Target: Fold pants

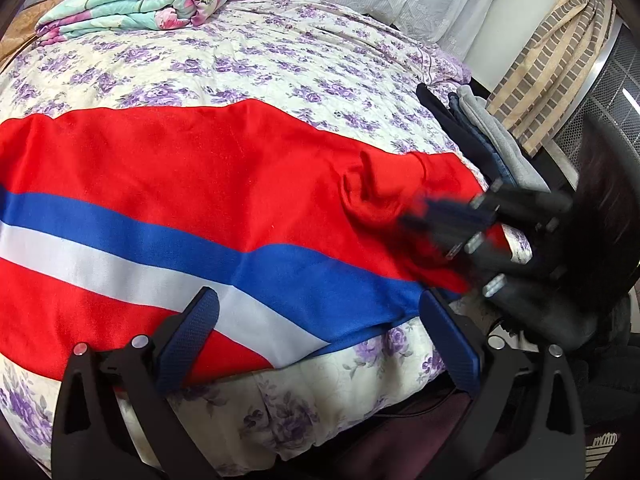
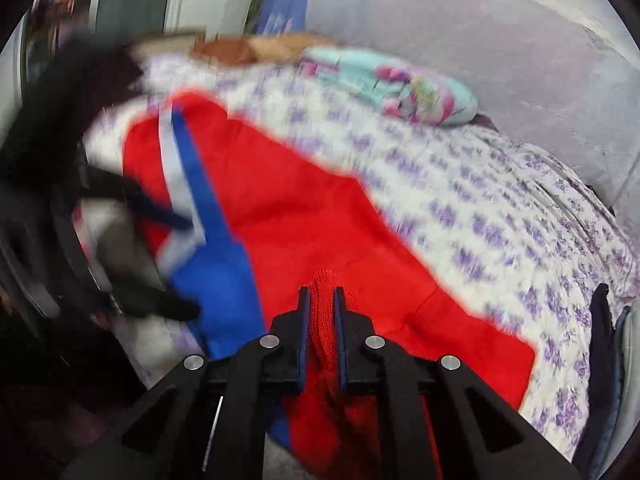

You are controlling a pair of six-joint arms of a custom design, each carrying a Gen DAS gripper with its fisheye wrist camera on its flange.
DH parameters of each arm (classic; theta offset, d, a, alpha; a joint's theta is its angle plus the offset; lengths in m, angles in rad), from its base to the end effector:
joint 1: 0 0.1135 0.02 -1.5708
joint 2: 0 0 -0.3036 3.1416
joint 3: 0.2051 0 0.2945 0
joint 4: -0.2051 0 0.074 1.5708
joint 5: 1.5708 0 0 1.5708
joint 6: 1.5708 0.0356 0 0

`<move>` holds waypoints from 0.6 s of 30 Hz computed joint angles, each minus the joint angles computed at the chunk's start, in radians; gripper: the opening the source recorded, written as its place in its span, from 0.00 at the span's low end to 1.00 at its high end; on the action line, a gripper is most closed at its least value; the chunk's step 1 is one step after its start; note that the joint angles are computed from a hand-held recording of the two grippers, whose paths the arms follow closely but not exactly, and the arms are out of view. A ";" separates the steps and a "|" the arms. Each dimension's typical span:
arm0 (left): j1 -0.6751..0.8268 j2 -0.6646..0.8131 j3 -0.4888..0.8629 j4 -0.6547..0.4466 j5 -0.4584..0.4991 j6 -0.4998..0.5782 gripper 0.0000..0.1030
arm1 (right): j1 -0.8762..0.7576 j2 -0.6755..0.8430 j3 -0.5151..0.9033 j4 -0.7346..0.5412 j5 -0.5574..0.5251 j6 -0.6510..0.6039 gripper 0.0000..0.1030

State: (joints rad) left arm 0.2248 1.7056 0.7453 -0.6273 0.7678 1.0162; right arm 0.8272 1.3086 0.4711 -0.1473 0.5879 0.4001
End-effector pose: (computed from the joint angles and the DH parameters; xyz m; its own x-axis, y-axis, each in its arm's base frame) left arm 0.2722 0.0369 0.1129 -0.6593 0.4766 -0.5815 0.7382 0.5574 -0.3800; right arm 0.1744 0.1605 0.1463 -0.6771 -0.2575 -0.6893 -0.1532 0.9656 -0.2102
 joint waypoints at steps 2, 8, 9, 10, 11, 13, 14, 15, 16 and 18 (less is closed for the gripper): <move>0.001 0.003 0.003 -0.002 0.001 0.001 0.95 | -0.034 -0.045 -0.002 0.028 -0.057 -0.019 0.11; 0.005 -0.005 -0.001 0.005 -0.008 -0.004 0.94 | -0.101 0.191 -0.022 0.274 -0.200 -0.008 0.16; 0.015 -0.006 0.003 -0.008 0.000 0.003 0.94 | -0.097 0.177 -0.029 0.277 -0.200 0.001 0.28; 0.036 -0.016 0.008 -0.029 0.010 0.012 0.94 | -0.097 0.157 -0.039 0.284 -0.216 0.009 0.34; 0.051 -0.025 0.014 -0.042 0.012 0.015 0.94 | -0.086 0.115 -0.057 0.286 -0.208 0.031 0.40; 0.120 -0.048 0.037 -0.098 0.026 0.040 0.94 | -0.056 0.023 -0.096 0.300 -0.179 0.042 0.41; 0.148 -0.051 0.050 -0.124 0.037 0.054 0.94 | -0.030 -0.058 -0.129 0.310 -0.152 0.048 0.46; 0.209 -0.049 0.075 -0.163 0.059 0.075 0.94 | -0.022 -0.113 -0.152 0.320 -0.135 0.049 0.54; 0.246 -0.038 0.094 -0.179 0.071 0.076 0.94 | 0.000 -0.194 -0.187 0.330 -0.100 0.064 0.58; 0.312 0.019 0.153 -0.215 0.095 0.054 0.95 | 0.032 -0.319 -0.231 0.320 -0.044 0.095 0.66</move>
State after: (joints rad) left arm 0.5373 1.7246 0.8979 -0.8420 0.8626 1.0704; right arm 0.8590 0.9894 0.2397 0.1731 0.5444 0.4951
